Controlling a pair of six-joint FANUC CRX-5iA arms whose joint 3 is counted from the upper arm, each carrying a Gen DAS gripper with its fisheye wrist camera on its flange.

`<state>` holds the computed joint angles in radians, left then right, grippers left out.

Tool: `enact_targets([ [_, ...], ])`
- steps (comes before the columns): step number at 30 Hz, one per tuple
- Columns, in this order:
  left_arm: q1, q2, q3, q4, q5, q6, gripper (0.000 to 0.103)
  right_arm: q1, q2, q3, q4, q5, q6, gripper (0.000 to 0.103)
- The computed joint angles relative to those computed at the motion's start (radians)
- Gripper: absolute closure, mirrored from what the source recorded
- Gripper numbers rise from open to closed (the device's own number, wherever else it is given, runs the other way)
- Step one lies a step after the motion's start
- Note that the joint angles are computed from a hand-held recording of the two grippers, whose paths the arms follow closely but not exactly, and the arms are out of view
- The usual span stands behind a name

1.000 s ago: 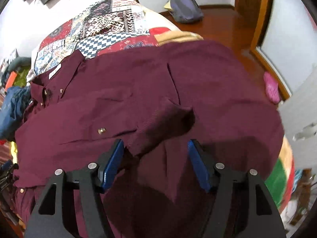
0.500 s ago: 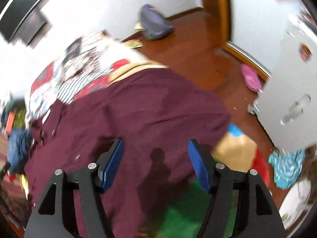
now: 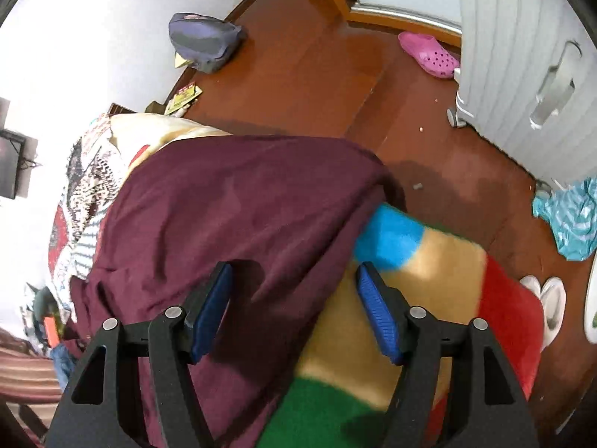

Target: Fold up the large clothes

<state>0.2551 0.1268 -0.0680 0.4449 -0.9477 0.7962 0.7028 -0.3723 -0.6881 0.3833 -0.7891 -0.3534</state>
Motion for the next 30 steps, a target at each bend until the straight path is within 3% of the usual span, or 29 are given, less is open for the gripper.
enact_targets([
  [4, 0.009, 0.015, 0.007, -0.001, -0.016, 0.017, 0.012, 0.003, 0.058, 0.041, 0.043, -0.05, 0.041, 0.045],
  [6, 0.012, 0.015, 0.005, -0.001, -0.013, 0.02, 0.012, 0.007, 0.073, 0.057, 0.062, -0.078, 0.059, 0.066],
  [9, 0.018, 0.005, -0.004, 0.012, -0.007, 0.012, 0.012, 0.008, 0.084, 0.078, 0.063, -0.104, 0.087, 0.084],
  [11, 0.023, -0.007, -0.014, 0.023, 0.001, 0.001, 0.012, 0.02, 0.073, 0.075, 0.088, -0.115, 0.077, 0.09],
  [21, 0.05, -0.091, -0.076, 0.074, 0.052, -0.09, 0.012, 0.12, 0.04, 0.131, 0.31, -0.256, 0.05, 0.093],
  [30, 0.083, -0.163, -0.139, 0.137, 0.086, -0.189, 0.012, 0.201, 0.082, 0.218, 0.5, -0.196, 0.125, 0.094],
])
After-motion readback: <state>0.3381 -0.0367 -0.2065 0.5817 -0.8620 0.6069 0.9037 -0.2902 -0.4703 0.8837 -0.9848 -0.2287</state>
